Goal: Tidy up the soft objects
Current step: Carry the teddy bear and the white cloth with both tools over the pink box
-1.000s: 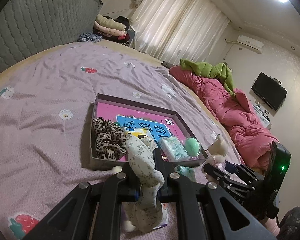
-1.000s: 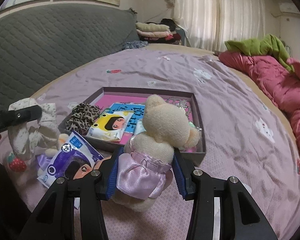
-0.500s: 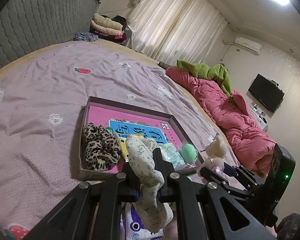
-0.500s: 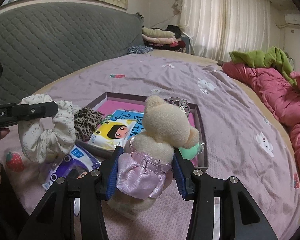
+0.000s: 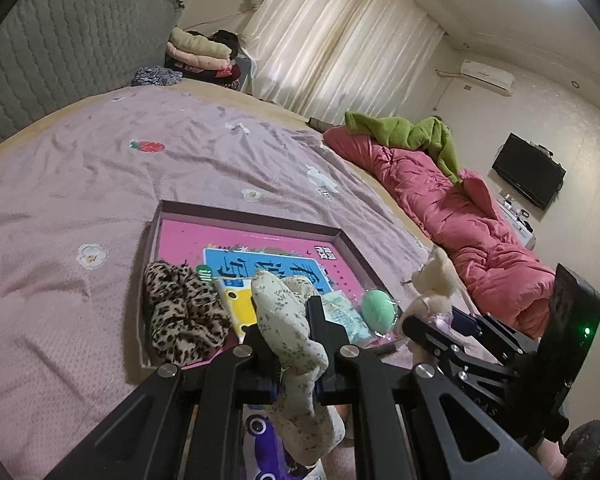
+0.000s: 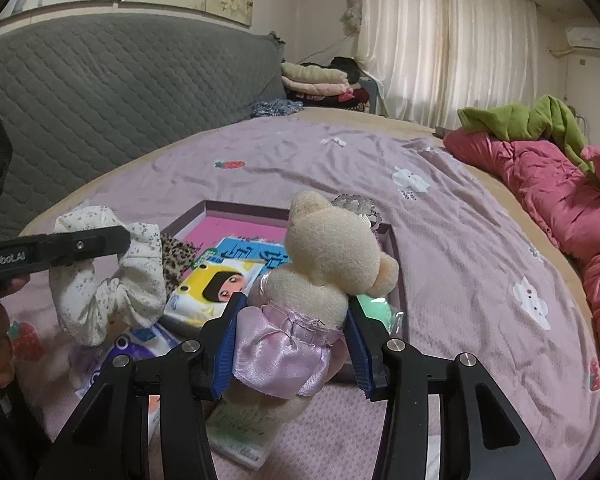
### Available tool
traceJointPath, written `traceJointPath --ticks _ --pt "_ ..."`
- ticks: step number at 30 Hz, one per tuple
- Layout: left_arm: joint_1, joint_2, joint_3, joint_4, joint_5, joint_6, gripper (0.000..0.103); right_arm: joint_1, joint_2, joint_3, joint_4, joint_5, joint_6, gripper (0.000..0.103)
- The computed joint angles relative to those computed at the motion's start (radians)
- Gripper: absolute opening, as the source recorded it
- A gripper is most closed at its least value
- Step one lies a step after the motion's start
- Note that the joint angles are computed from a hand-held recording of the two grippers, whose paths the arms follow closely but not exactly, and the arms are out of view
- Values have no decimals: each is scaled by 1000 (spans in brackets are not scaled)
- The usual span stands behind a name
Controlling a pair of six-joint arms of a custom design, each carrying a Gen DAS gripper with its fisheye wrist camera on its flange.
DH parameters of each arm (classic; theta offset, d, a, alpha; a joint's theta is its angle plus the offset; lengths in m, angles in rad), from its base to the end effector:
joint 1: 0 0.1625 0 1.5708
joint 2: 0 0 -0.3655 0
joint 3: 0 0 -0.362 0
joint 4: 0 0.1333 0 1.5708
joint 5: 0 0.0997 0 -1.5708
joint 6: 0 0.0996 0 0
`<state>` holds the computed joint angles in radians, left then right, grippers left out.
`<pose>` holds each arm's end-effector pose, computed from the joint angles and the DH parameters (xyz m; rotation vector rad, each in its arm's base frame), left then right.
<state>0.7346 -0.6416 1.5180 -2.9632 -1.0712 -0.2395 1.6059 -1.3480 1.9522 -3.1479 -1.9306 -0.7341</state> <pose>-0.3642 -0.5729 0.0762 0.6439 2.7361 -1.0021 0.1161 -0.5081 0.3432 0.6584 -2.2166 1.0003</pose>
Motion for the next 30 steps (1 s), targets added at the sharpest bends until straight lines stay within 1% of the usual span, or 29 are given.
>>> traceJointPath --ticks 9,22,27,30 --pt "11 49 -74 13 -21 46 12 -6 54 -63 -4 -12 -9 49" --pt "34 105 -170 61 -33 54 12 -7 101 -101 19 -2 -40 49" --pt "46 122 -204 97 -39 27 12 -7 114 -116 28 -2 -47 49" --pt "48 135 -224 116 -28 22 12 -8 120 -125 33 -4 -54 49"
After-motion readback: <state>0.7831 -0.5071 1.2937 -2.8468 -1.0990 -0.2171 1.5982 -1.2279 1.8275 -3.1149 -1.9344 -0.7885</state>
